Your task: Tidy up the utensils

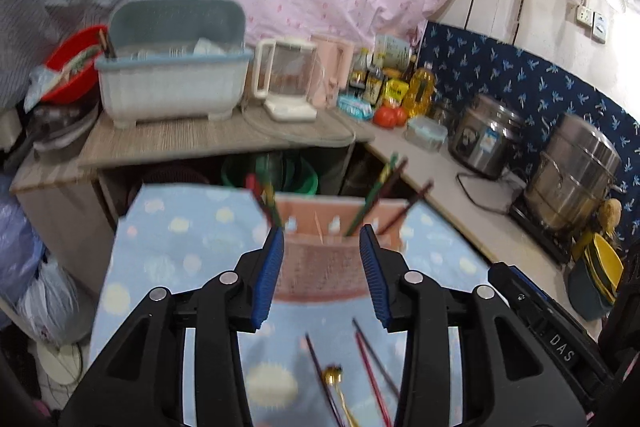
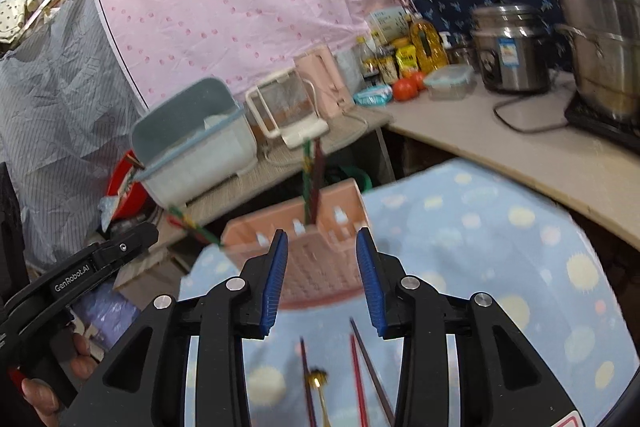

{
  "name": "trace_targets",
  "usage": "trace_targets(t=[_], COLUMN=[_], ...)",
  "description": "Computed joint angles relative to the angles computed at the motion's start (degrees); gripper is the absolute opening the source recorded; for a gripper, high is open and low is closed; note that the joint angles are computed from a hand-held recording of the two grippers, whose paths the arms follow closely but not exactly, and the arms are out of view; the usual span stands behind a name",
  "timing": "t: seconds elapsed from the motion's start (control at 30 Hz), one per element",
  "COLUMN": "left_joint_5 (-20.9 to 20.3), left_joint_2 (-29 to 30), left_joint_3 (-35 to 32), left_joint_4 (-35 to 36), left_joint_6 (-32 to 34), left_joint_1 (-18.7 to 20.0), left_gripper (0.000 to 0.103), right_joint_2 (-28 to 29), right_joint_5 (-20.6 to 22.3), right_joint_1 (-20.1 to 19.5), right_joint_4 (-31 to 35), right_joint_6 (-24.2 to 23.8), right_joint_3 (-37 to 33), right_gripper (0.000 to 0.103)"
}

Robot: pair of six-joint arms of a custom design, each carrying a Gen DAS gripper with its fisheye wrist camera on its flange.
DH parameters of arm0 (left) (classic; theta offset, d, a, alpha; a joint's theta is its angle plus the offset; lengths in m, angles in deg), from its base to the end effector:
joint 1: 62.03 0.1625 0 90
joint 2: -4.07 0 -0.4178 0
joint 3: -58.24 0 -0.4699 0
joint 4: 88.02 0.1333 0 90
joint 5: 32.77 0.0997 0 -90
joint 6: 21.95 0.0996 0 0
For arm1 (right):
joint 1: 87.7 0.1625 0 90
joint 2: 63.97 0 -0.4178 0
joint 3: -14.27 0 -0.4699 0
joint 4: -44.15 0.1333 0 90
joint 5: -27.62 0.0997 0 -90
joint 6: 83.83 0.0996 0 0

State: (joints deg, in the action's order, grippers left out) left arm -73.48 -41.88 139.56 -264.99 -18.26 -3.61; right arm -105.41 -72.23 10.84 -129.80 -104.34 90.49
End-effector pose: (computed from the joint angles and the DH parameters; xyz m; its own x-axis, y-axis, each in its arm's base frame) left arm -0.2340 -0.7794 0.2286 -0.8440 -0.1301 -0.5203 0.3804 0.5387 -0.7518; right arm 0.2395 -0.8120 0.1822 -0.8966 -0.2437 0.3699 -0.4391 0.5992 -0.6695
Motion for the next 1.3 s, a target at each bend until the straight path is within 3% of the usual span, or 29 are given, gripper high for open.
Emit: trace_targets(t=[0.27,0.5,1.0,1.3], left_joint_5=[1.03,0.01,-1.64,-2.17], left_joint_2=[-4.16,-6.08,-6.98,-5.22], left_joint_3=[13.03,20.44,24.79,23.79], left_joint_4=[6.19,10.73,15.72,15.67], left_joint_6=[-12.68,-19.75,-25.01,-23.12], left_joint_1=[0.61,0.73,0.42,-0.6], left_gripper=[0.038,0.038,0.04,0.05], right_joint_2=[-7.19,-8.91,-6.09,-5.68], right_joint_5=[-5.24,-8.87,-11.48,-11.4], right_joint_1=[-3.54,-5.29,-6.58,-6.91], right_joint_4=[-1.95,-1.85,-2.24,-1.78], right_joint_6=[-1.54,-4.31,-6.75,-7.03], right_joint_3=[14.59,20.95,20.99,20.38], right_gripper=[0.035,0.035,0.031,0.013])
